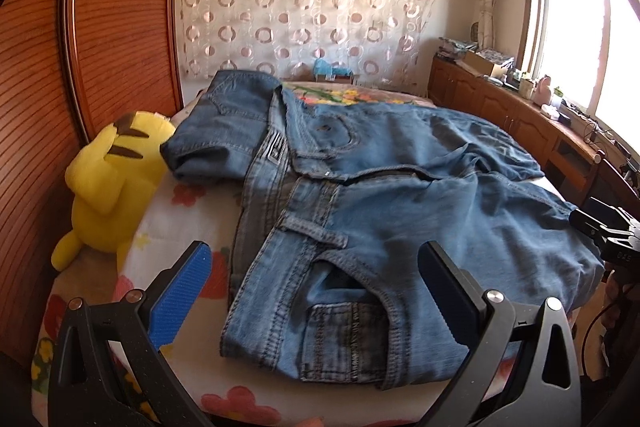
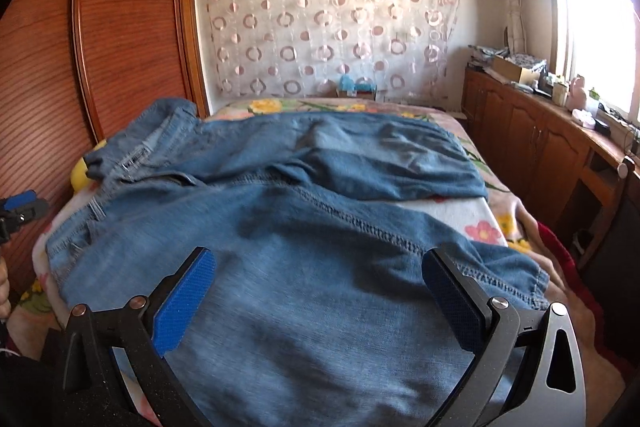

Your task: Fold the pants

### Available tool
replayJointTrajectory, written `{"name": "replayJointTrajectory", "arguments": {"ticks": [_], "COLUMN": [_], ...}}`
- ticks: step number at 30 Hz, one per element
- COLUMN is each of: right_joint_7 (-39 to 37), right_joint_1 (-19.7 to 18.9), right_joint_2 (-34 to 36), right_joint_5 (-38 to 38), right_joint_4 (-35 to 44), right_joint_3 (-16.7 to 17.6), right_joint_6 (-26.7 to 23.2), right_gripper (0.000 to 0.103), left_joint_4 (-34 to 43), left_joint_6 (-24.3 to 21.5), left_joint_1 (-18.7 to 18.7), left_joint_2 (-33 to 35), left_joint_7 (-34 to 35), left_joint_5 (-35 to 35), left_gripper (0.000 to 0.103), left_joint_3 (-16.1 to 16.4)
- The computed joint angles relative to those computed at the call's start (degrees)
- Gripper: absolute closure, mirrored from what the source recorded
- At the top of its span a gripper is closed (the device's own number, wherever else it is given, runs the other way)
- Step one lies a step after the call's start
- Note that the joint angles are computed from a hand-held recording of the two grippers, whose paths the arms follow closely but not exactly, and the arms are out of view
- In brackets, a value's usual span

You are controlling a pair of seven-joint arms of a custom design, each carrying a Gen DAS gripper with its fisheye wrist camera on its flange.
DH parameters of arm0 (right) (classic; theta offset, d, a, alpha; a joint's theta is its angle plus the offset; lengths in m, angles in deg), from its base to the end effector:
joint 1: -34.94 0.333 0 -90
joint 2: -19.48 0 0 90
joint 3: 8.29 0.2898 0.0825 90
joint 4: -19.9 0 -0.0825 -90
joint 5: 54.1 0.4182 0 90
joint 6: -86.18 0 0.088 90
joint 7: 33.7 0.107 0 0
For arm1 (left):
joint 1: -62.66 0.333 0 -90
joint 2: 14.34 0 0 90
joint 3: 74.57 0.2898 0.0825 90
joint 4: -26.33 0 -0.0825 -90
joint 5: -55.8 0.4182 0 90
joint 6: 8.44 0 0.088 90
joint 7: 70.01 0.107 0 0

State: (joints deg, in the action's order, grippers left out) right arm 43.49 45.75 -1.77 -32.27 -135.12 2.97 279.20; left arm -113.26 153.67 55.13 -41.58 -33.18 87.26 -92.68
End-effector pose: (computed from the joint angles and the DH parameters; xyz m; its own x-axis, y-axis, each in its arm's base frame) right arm 0.4440 0.1358 0.4182 0.2210 -0.9752 -0.0116 -0.5105 -0.1056 -0.8533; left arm 0.4347 -0.2500 0.5210 -0.0449 -0.9958 0.0793 -0.5950 -0.0372 -0.8028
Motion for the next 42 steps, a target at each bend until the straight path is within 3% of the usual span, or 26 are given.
{"name": "replayJointTrajectory", "arguments": {"ticks": [3,5,9,14,18,22,27,33,34,35,37,40,42], "right_joint_7": [0.32,0.89,3.20,6.43,8.93,11.68,12.56,12.03,12.39,12.44,13.77,13.33,12.87], "right_joint_1": [-1.86,-1.65,-6.32,-6.76,-6.80,-6.78,-4.73,-2.56,-2.47,-2.12,-2.61,-1.99,-2.08], "right_joint_2": [0.12,0.80,-0.68,-4.13,-7.09,-10.41,-13.26,-18.87,-19.68,-21.03,-20.26,-20.64,-18.84], "right_joint_5": [0.20,-0.19,-2.41,-5.87,-9.02,-12.21,-14.40,-15.11,-15.15,-15.12,-15.35,-15.48,-15.54], "right_joint_4": [0.57,1.01,1.00,0.26,-0.99,-2.45,-3.91,-6.48,-6.86,-7.89,-7.44,-8.95,-8.36], "right_joint_3": [1.72,1.01,5.10,4.28,3.79,3.88,1.73,-0.52,-0.27,-0.50,0.95,-0.07,-0.45], "right_joint_6": [-2.19,-3.34,-7.69,-13.23,-15.44,-16.77,-18.15,-21.55,-21.91,-22.09,-21.44,-20.06,-18.87], "right_gripper": [0.000,0.000,0.000,0.000,0.000,0.000,0.000,0.000,0.000,0.000,0.000,0.000,0.000], "left_joint_4": [-1.29,-2.40,-5.01,-8.33,-9.86,-10.85,-12.48,-12.42,-12.41,-12.53,-12.27,-12.48,-12.00], "left_joint_6": [0.37,0.91,1.30,1.23,1.22,1.55,3.10,3.26,3.32,4.18,3.62,4.50,4.31], "left_joint_1": [-0.57,-0.59,-1.20,-2.95,-4.43,-6.22,-8.33,-6.34,-6.23,-8.00,-7.82,-8.19,-7.44], "left_joint_2": [-0.38,-0.83,-1.86,-3.80,-4.49,-4.56,-5.15,-5.28,-5.26,-4.94,-5.02,-5.76,-6.25], "left_joint_7": [1.04,1.47,3.15,6.31,9.24,12.71,16.36,15.88,15.97,17.60,17.86,18.46,18.26], "left_joint_5": [-1.07,-1.83,-4.27,-8.90,-12.25,-15.68,-19.94,-19.77,-19.57,-20.57,-20.64,-20.97,-20.22], "left_gripper": [0.000,0.000,0.000,0.002,0.012,0.036,0.045,0.046,0.060,0.064,0.073,0.086,0.087], "left_joint_3": [1.39,2.07,3.68,6.09,7.64,9.12,10.81,8.41,8.23,9.86,9.32,9.24,8.16]}}
